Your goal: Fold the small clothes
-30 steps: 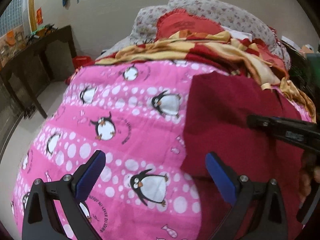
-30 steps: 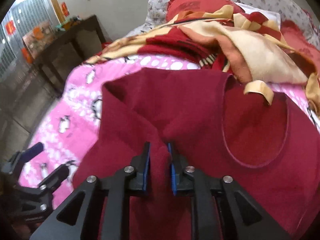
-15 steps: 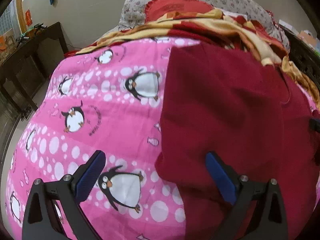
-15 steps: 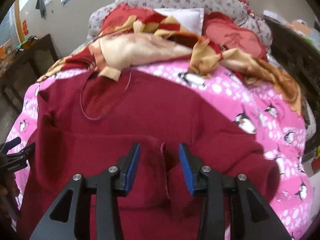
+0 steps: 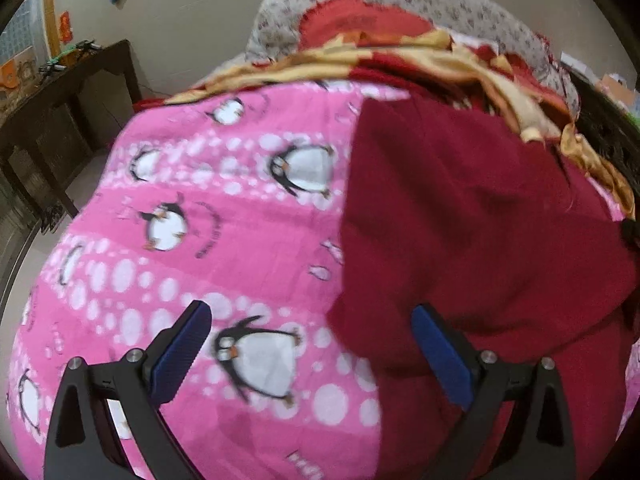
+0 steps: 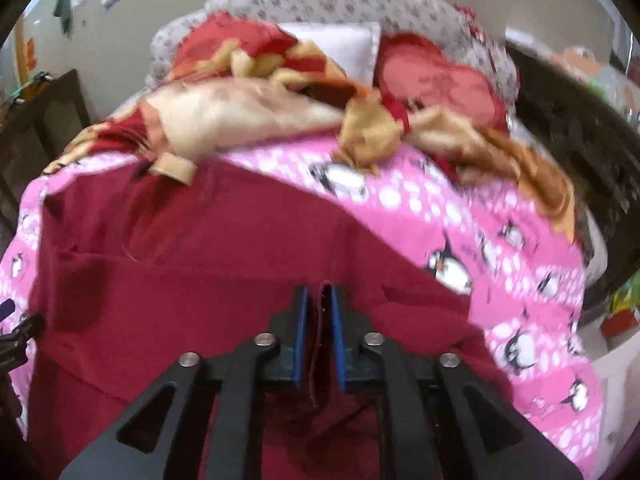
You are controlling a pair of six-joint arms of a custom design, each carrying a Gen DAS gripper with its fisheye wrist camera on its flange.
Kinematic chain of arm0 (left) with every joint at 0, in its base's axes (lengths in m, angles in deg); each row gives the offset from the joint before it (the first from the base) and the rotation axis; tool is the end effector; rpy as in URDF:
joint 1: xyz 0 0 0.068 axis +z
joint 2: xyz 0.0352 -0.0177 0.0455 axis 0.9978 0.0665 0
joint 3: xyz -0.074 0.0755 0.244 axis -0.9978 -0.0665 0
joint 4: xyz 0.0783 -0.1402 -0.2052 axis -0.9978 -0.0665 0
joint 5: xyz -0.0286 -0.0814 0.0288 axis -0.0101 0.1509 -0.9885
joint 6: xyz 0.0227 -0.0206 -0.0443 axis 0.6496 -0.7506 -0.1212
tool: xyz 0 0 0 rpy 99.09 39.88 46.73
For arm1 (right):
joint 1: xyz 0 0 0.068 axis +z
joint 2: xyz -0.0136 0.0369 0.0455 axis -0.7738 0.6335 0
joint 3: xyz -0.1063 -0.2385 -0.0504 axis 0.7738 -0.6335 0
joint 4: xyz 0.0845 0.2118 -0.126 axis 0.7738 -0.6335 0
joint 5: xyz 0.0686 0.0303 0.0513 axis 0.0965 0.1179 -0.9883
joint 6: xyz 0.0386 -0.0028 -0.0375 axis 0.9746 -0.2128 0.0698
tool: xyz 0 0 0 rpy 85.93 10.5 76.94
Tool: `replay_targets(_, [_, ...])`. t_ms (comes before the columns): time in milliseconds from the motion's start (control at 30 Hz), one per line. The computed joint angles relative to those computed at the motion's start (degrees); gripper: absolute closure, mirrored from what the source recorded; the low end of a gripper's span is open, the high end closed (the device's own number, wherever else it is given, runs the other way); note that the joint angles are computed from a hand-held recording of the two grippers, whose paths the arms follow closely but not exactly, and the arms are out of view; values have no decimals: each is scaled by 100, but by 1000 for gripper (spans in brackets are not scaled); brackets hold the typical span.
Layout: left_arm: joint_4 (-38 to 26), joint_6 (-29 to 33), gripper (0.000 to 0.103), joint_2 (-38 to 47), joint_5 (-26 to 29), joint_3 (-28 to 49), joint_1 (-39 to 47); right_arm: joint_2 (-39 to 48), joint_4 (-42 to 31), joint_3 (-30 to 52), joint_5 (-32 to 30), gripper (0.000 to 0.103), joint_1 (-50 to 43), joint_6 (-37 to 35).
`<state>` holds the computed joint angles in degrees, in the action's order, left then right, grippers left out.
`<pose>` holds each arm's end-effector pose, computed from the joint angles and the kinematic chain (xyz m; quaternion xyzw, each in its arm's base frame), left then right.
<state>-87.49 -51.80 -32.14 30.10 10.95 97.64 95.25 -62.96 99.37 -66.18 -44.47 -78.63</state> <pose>0.1306 0.0306 0.1392 -0.1721 0.9314 0.0664 0.3137 0.2871 0.0334 0.1750 -0.1180 0.9321 0.0260 0.3414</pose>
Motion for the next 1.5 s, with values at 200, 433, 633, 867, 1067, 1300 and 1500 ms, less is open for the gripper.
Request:
replay_targets(200, [-475,730,1,-510,468,-58,1070,7,-121,495,-1647,50,909,309])
replay_targets(433, [-740,1543,1,-714,1066,-138,2215,2319,-384,2625,-1533,50,2792,36])
replay_targets(633, [-660,2290,1,-462,1678,-77,3348,3485,-939,3844,-1108,82,3282,-584])
replay_targets(867, [-520,2038,1,-48,1928,244,3607,3955,-602,4425,-1154,81,3633,154])
replay_targets(1067, [-621,1469,1,-380,1743,444,2781,3193,-412,3444,-1428,61,3301,729])
replay_targets(1300, [329,475,1,490,741,391,892,454,557,171,-689,61,2104,379])
replay_targets(1500, [1432,57,1,2270,76,324,-86,604,538,-217,-290,68,559,385])
